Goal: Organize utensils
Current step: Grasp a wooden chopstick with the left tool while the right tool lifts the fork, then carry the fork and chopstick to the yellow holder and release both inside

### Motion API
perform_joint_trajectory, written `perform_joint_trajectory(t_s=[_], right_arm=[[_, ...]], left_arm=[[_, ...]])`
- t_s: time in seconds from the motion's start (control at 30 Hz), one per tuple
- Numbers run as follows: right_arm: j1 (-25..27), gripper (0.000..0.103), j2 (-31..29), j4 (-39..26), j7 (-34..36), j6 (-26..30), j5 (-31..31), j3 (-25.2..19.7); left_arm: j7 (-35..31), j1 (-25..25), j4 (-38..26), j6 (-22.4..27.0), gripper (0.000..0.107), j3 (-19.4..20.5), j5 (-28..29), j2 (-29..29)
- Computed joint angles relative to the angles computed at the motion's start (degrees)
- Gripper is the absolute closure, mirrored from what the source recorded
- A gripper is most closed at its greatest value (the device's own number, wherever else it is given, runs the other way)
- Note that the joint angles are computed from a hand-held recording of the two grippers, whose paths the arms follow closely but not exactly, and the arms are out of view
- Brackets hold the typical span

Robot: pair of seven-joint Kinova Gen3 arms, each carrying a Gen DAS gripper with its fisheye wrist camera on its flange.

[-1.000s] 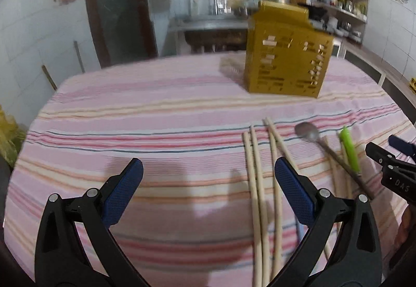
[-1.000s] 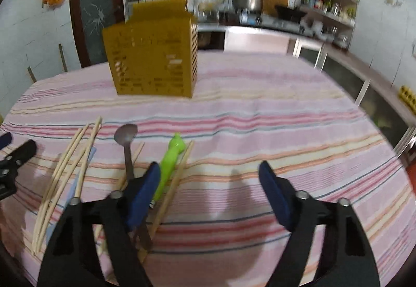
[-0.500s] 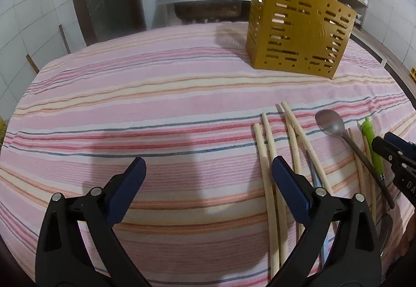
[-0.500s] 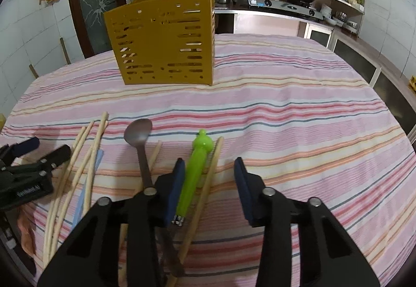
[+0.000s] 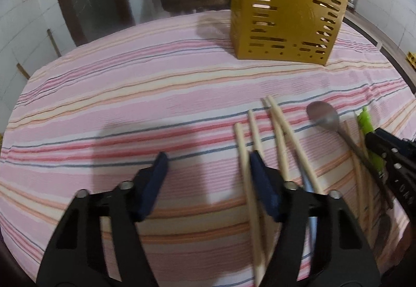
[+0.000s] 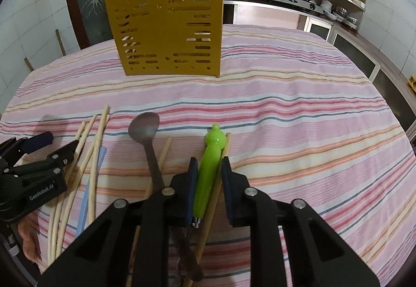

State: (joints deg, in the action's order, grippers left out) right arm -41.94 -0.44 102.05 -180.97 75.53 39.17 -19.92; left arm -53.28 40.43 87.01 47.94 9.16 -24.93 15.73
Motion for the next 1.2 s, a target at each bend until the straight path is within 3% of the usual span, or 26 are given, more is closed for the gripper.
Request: perform_joint_trajectory(t_s=[0.33,0.43,0.67,0.77,0.97,1.1,1.2], right_arm=[[4.4,0.088,-0.9,-1.4,4.1,-3.3,-4.6,2.6],[4.5,0.088,-2.1,-0.8,1.6,-2.9,-2.3,1.3],[2.8,0.089,-6.2,0.3,-5.4,1.4,7.1,-3.8],[3.1,0.089,-7.1,0.8,-8.4,5.6,13.3,-8.5],[0.4,0.089,-7.8,3.4,-12.9,10.5,22.5,-11.4],[-0.5,0.090,-8.3,5.0,-14.2,10.8,25.7,-11.6],[-0.7,0.090,-8.6,5.5,-13.9,10.4,26.8,-11.4]], left_arm=[[-5.9,-1.7,-7.7,6.1,0.100,0.3,7.2,3.4],[-4.1,-4.5,-6.4,5.1,0.102,3.2,7.4,2.6],[11.6,-15.0,0.9,0.6,0.103,19.1,-6.1,-4.2],[18.5,-12.5,4.3,-3.2,0.103,17.4,-12.1,-9.1],[32.5,2.0,9.0,-7.9,0.103,4.6,-25.4,-15.0],[41.8,1.2,10.3,-7.6,0.103,7.5,-34.4,-15.6],[45.3,-0.2,9.9,-7.5,0.103,9.7,-38.3,-15.3]])
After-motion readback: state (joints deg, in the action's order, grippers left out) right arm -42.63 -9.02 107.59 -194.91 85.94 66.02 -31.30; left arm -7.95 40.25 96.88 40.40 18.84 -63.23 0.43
